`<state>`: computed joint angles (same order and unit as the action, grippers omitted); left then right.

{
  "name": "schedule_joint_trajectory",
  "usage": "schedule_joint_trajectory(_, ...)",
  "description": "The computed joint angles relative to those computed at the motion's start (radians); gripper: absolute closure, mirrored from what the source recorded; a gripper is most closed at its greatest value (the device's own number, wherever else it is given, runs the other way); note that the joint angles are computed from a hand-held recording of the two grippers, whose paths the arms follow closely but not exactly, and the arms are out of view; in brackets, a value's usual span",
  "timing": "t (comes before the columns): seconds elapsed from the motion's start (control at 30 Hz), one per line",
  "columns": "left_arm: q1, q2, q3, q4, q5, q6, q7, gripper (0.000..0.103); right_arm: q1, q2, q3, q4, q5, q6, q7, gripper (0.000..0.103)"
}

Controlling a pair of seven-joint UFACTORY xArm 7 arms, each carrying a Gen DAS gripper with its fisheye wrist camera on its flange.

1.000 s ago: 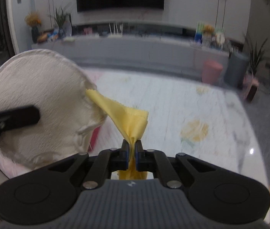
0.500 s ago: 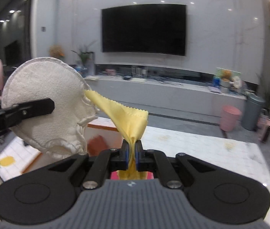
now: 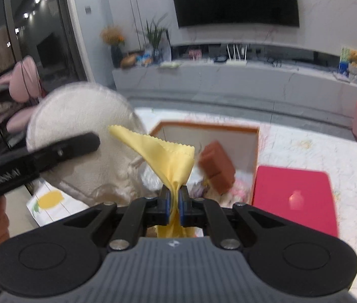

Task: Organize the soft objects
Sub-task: 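Open the right gripper over the orange box while the left gripper drops the white pad inside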

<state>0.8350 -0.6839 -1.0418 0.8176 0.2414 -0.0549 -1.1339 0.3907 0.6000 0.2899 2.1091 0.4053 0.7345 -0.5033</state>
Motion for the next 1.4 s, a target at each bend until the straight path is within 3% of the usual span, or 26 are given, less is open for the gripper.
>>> schedule_joint_trajectory(0.17, -0.030, 0.101, 0.017, -0.005, 0.035, 0.056, 0.042, 0.097, 0.073, 0.118, -0.060, 0.162, -0.124, 0.114, 0.096, 0.099)
schedule_joint_trajectory(0.33, -0.006, 0.119, -0.006, 0.005, 0.086, 0.097, 0.005, 0.097, 0.103, 0.189, -0.079, 0.269, -0.187, 0.215, 0.099, 0.098)
schedule_joint_trajectory(0.43, 0.007, 0.103, -0.007, 0.043, 0.114, 0.134, -0.013, 0.097, 0.107, 0.171, -0.099, 0.222, -0.224, 0.195, 0.083, 0.098)
schedule_joint_trajectory(0.53, 0.016, 0.116, 0.011, 0.074, 0.136, 0.095, -0.017, 0.097, 0.100, 0.156, -0.090, 0.184, -0.228, 0.144, 0.060, 0.098)
schedule_joint_trajectory(0.63, 0.093, 0.112, -0.027, 0.128, 0.165, 0.114, 0.000, 0.097, 0.117, 0.199, -0.102, 0.248, -0.259, 0.130, 0.042, 0.097)
schedule_joint_trajectory(0.73, 0.171, 0.158, -0.095, 0.192, 0.170, 0.205, 0.007, 0.097, 0.165, 0.258, -0.160, 0.338, -0.349, 0.169, 0.052, 0.097)
schedule_joint_trajectory(0.83, 0.149, 0.313, -0.133, 0.252, 0.189, 0.363, 0.056, 0.097, 0.171, 0.260, -0.171, 0.334, -0.376, 0.179, 0.060, 0.097)
schedule_joint_trajectory(0.97, 0.162, 0.330, -0.163, 0.229, 0.236, 0.373, -0.020, 0.095, 0.158, 0.226, -0.154, 0.264, -0.377, 0.136, 0.035, 0.097)
schedule_joint_trajectory(1.0, 0.142, 0.354, -0.156, 0.236, 0.232, 0.403, -0.020, 0.089, 0.160, 0.233, -0.155, 0.275, -0.382, 0.142, 0.033, 0.097)
schedule_joint_trajectory(1.03, 0.101, 0.389, -0.131, 0.244, 0.220, 0.431, -0.002, 0.065, 0.162, 0.232, -0.156, 0.276, -0.385, 0.142, 0.032, 0.097)
schedule_joint_trajectory(1.07, 0.053, 0.417, -0.093, 0.244, 0.201, 0.435, 0.021, 0.032, 0.164, 0.244, -0.154, 0.298, -0.386, 0.158, 0.030, 0.096)
schedule_joint_trajectory(1.1, 0.016, 0.422, -0.062, 0.236, 0.187, 0.426, 0.020, 0.021, 0.165, 0.254, -0.151, 0.316, -0.384, 0.173, 0.025, 0.095)
schedule_joint_trajectory(1.13, -0.003, 0.418, -0.042, 0.228, 0.187, 0.413, 0.007, 0.017, 0.168, 0.246, -0.153, 0.304, -0.385, 0.166, 0.024, 0.091)
schedule_joint_trajectory(1.2, -0.036, 0.396, -0.009, 0.215, 0.201, 0.406, -0.013, 0.017, 0.173, 0.217, -0.162, 0.254, -0.396, 0.132, 0.028, 0.071)
schedule_joint_trajectory(1.27, -0.054, 0.392, 0.006, 0.228, 0.235, 0.439, -0.014, 0.014, 0.169, 0.167, -0.158, 0.170, -0.400, 0.085, 0.031, 0.045)
schedule_joint_trajectory(1.3, -0.058, 0.391, 0.008, 0.238, 0.261, 0.463, -0.010, 0.014, 0.167, 0.157, -0.156, 0.158, -0.403, 0.085, 0.031, 0.040)
schedule_joint_trajectory(1.4, -0.013, 0.370, -0.062, 0.290, 0.384, 0.569, -0.074, 0.013, 0.144, 0.106, -0.129, 0.088, -0.387, 0.058, 0.003, 0.023)
